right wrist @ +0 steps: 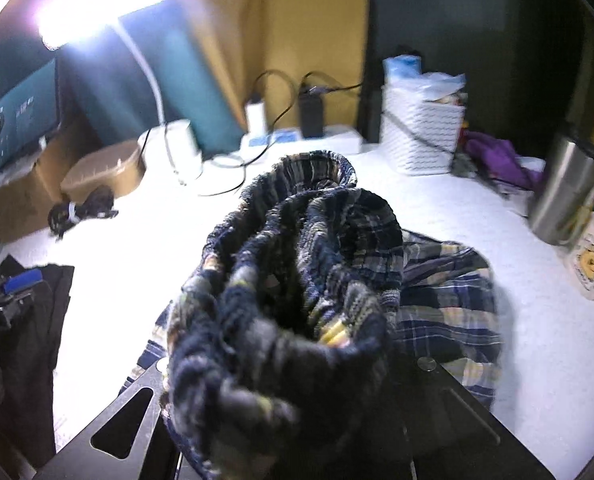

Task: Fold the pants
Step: 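Carry the lifted waistband with the right tool over toward the pants' hem, then lower the waistband onto the pants and open the right tool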

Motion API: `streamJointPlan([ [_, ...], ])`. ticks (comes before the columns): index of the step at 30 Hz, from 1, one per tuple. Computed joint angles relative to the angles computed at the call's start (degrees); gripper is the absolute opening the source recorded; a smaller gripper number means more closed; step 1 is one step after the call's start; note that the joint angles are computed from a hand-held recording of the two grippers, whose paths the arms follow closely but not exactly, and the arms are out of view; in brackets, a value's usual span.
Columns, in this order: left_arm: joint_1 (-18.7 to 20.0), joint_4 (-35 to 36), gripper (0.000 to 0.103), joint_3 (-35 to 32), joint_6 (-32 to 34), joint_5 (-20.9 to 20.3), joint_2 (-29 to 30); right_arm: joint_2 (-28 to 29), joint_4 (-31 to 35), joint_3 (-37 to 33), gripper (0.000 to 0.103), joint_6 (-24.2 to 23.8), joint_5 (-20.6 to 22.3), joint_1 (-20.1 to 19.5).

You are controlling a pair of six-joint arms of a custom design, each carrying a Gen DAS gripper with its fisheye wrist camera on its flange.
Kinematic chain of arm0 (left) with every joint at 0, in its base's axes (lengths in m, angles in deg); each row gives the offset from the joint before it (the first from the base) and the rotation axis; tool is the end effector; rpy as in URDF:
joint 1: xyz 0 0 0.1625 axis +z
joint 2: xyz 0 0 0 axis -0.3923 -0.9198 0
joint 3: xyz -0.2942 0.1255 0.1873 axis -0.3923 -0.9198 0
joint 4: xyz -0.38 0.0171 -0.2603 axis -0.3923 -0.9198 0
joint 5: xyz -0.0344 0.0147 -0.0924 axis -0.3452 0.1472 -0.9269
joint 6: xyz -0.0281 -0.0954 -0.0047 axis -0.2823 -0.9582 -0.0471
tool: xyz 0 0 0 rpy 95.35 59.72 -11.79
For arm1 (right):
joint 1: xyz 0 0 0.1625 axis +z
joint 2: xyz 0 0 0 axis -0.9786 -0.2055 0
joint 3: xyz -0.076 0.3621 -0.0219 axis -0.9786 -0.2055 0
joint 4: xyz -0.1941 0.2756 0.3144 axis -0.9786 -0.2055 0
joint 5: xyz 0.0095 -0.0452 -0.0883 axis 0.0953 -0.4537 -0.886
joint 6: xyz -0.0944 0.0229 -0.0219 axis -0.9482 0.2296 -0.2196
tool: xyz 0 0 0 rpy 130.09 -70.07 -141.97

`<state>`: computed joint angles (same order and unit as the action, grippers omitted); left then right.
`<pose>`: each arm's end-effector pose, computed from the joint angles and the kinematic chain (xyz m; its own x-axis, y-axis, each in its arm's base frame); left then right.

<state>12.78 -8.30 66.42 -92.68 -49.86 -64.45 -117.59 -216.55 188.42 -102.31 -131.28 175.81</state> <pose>-0.3188 -0.1325 0.1320 -0.7591 -0.4173 -0.4996 0.1668 0.6172 -0.7690 0.1607 -0.3621 0.2727 -0.5022 -0.7092 0.4948 -0.8494 0.5118 -0.1286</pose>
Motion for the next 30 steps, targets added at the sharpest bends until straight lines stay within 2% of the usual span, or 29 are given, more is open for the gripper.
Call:
streamJointPlan([
  [4, -0.15, -1.67, 0.053, 0.72, 2.22, -0.67, -0.41, 3.18, -4.15, 1.78, 0.011, -1.26, -3.41, 2.07],
  [11, 0.32, -4.18, 0.053, 1.27, 4.98, -0.26, -0.15, 6.51, -6.67, 2.52, 0.013, -2.45, -7.34, 2.82],
  [13, 0.47, -4.5, 0.053, 1.25, 5.3, -0.37, 0.0, 6.82, -7.04, 3.07, 0.025, -3.13, -7.93, 2.91],
  [14, 0.53, -4.52, 0.053, 1.17, 5.31, -0.46, 0.13, 6.48, -5.85, 2.98, 0.045, -3.35, -7.78, 2.68],
  [15, 0.57, -4.51, 0.053, 1.02, 5.22, -0.57, 0.34, 6.21, -4.0, 2.78, 0.077, -3.14, -7.47, 2.61],
  [16, 0.55, -4.47, 0.053, 0.95, 5.16, -0.66, 0.41, 5.86, -2.75, 2.73, 0.091, -3.14, -7.04, 2.55],
  [17, 0.54, -4.32, 0.053, 0.67, 5.1, -0.77, 0.75, 5.34, -2.17, 3.04, 0.097, -3.59, -6.54, 2.58],
  [23, 0.49, -3.29, 0.053, -1.43, 4.94, -1.07, 3.36, 1.28, 2.1, 4.25, 0.097, -5.7, -4.15, 2.43],
  [30, 1.09, -3.07, 0.053, -4.81, 5.38, -0.85, 7.78, -6.71, 9.2, 3.98, 0.097, -7.33, 1.6, -0.14],
])
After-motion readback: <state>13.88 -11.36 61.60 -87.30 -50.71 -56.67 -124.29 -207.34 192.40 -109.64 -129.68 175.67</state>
